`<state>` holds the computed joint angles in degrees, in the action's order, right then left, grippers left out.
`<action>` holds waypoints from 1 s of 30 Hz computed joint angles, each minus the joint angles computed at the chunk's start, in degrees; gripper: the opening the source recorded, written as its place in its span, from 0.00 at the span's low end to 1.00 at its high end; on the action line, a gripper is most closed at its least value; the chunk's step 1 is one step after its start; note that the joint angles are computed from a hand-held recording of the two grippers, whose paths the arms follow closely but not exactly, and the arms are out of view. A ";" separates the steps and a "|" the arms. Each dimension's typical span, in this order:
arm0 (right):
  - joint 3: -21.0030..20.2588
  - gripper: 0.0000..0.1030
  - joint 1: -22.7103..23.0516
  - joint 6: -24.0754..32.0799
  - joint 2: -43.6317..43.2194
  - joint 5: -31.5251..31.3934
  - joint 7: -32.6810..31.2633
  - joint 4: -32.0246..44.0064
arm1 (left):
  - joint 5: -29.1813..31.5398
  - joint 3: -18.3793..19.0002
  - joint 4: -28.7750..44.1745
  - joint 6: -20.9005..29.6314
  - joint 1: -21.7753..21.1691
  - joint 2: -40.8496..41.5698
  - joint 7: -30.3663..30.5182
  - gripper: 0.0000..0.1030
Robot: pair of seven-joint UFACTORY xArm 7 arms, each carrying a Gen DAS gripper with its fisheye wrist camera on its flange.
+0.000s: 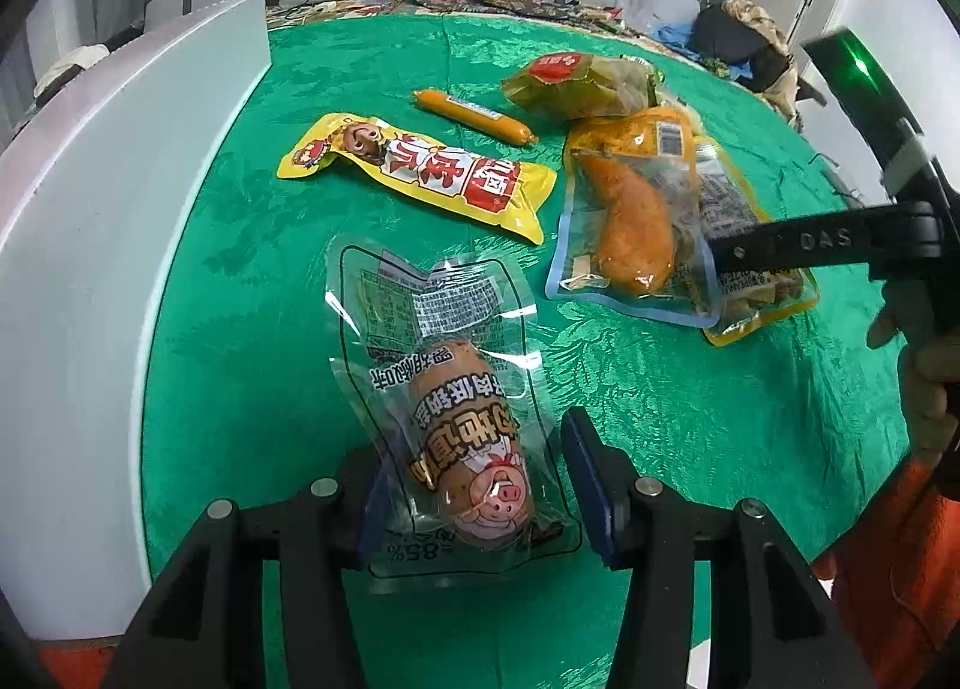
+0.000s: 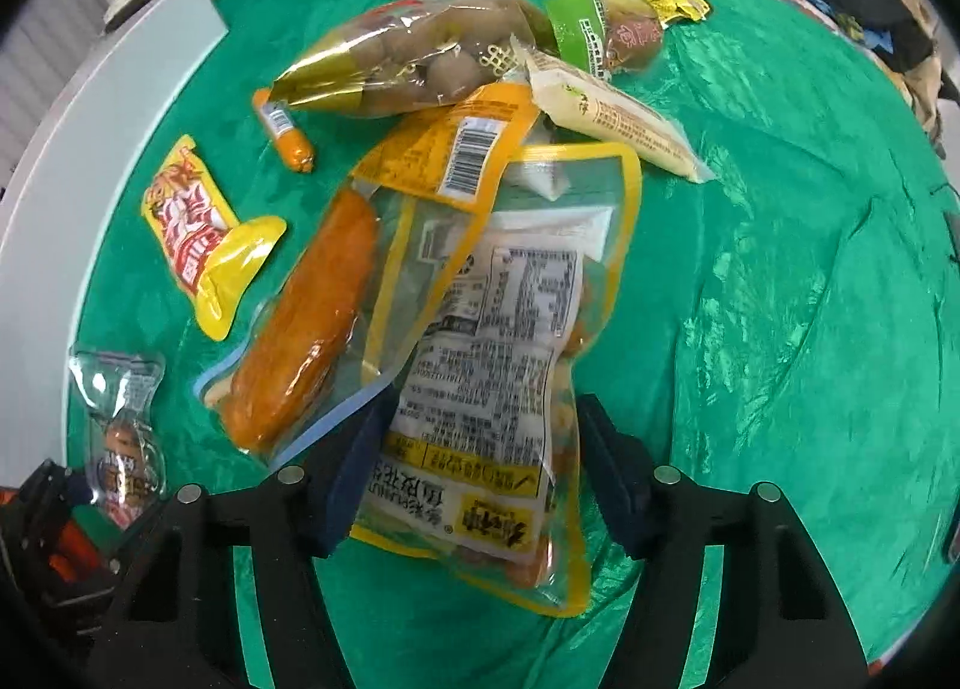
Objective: Organize snacks
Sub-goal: 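Grasp the pig-print sausage pack with the left tool while the right tool grasps the yellow peanut bag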
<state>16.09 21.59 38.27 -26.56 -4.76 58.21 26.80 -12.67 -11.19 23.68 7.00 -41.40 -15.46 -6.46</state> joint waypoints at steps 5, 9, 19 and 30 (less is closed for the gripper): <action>0.54 0.59 1.99 4.65 -7.71 1.97 0.26 -3.94 | -3.81 2.53 0.06 -0.55 -2.64 0.16 3.42 0.49; 1.19 0.61 2.97 10.86 -13.34 2.09 0.68 -5.66 | -1.17 -0.48 0.15 -0.51 0.17 0.20 0.53 0.49; 0.78 0.76 3.32 6.89 -9.82 1.95 -3.15 -5.54 | -9.17 5.48 -0.76 -2.06 -6.12 -0.63 3.79 0.45; -3.62 0.31 6.00 11.18 -39.70 10.64 2.83 -18.39 | -22.07 11.69 -0.61 -2.80 -13.23 -1.14 12.91 0.42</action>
<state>12.47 27.59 49.45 -66.26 5.89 61.04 8.42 -34.74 0.50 23.07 4.21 -54.63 -16.60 6.44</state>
